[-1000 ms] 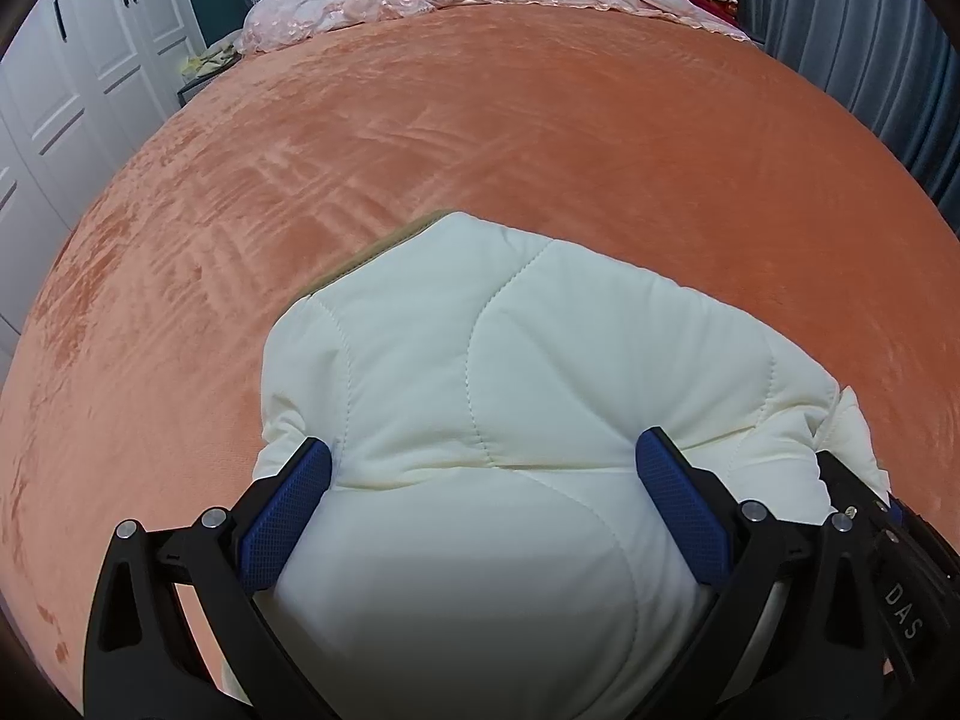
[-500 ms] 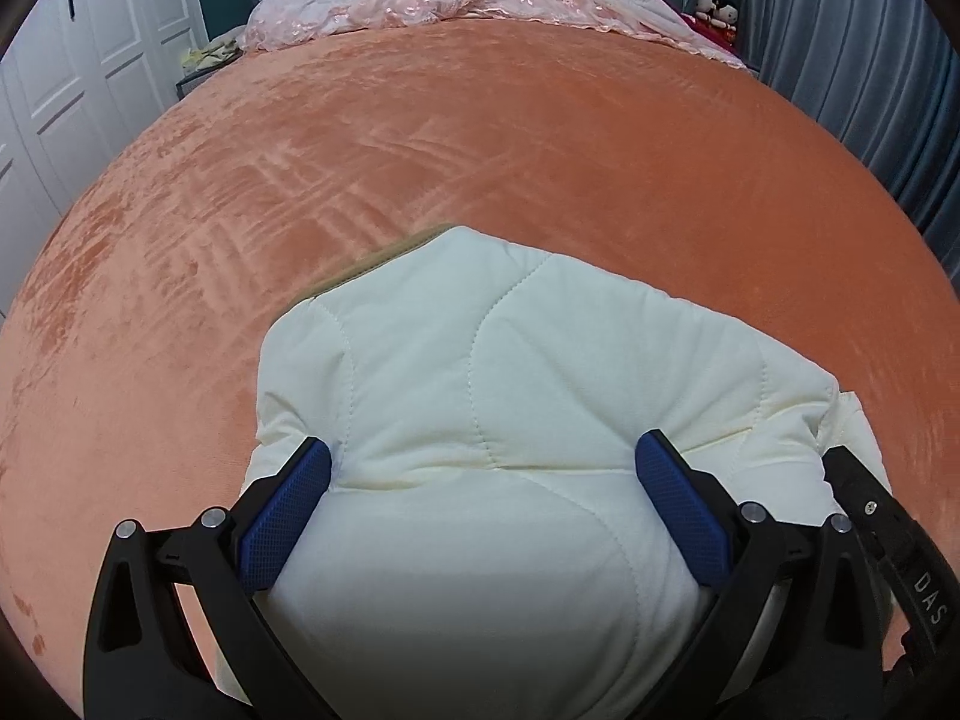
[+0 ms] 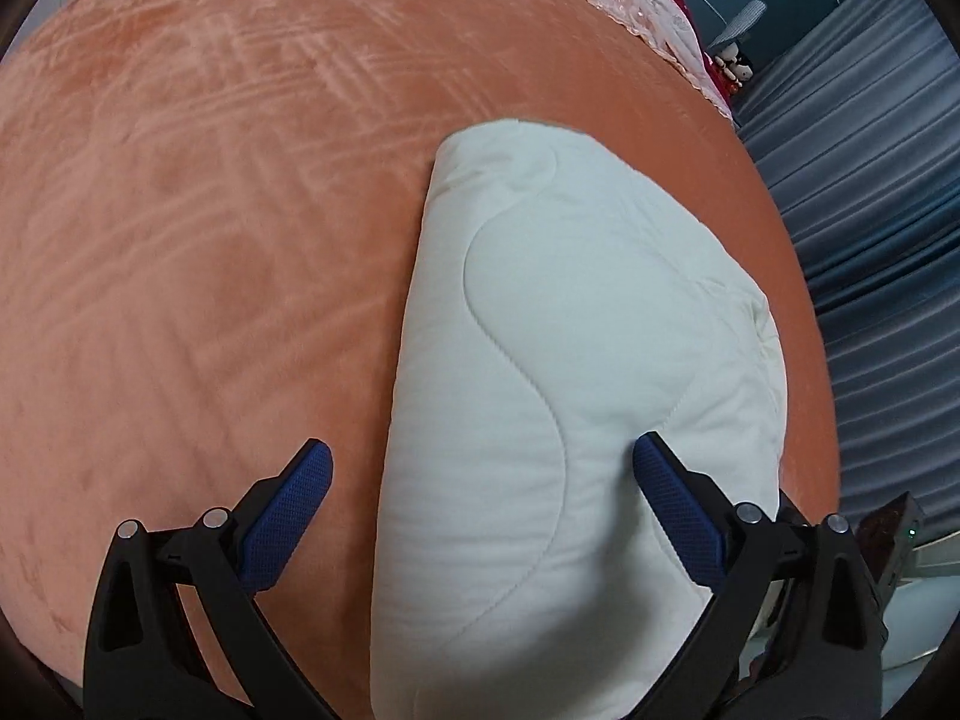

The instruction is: Fold large clothes

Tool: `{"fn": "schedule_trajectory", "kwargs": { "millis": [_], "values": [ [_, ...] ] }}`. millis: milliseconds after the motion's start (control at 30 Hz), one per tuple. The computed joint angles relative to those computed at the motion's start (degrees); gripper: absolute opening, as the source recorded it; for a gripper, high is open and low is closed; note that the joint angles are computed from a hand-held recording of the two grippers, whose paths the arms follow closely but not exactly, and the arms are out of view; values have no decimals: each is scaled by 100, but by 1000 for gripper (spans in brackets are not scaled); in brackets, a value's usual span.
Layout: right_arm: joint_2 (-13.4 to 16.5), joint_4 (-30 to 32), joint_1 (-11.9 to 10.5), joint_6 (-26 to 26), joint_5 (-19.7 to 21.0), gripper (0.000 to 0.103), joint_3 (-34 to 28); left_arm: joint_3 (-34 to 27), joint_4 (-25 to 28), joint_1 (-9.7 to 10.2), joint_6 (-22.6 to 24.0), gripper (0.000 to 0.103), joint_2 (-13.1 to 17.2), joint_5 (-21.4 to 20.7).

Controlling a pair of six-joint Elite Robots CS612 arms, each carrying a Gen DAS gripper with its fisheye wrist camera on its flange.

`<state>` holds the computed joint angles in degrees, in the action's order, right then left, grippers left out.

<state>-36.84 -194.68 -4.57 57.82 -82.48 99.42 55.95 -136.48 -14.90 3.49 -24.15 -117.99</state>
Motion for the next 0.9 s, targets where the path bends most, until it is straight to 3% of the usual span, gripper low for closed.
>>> {"fn": "schedule_trajectory", "kwargs": {
  "millis": [33,100,167,267,300,400,500,667,900],
  "values": [
    [90,-226,-47,248,347,70,-8,0,142,22,41,98,12,-163],
    [212,-523,-75,553,646,73,-30,-29,434,52,123,98,47,-499],
    [272,-492,-44,515,676,75,-101,-61,669,65,179,98,76,-742],
    [348,-444,-12,621,693,75,-194,69,495,18,326,98,25,-619],
    [324,-348,8,557,635,69,-212,122,412,3,354,95,-3,-572],
    [151,145,133,71,235,47,-317,323,52,-19,473,81,-131,-492],
    [-29,565,296,-506,-315,34,-437,506,-415,-24,833,68,-273,-400],
    [-6,877,545,-1358,-858,32,-1019,425,-1161,38,1253,61,-307,-234],
    [613,1202,700,-2070,-865,30,-2563,-815,-1523,312,981,60,304,-297]
  ]
}}
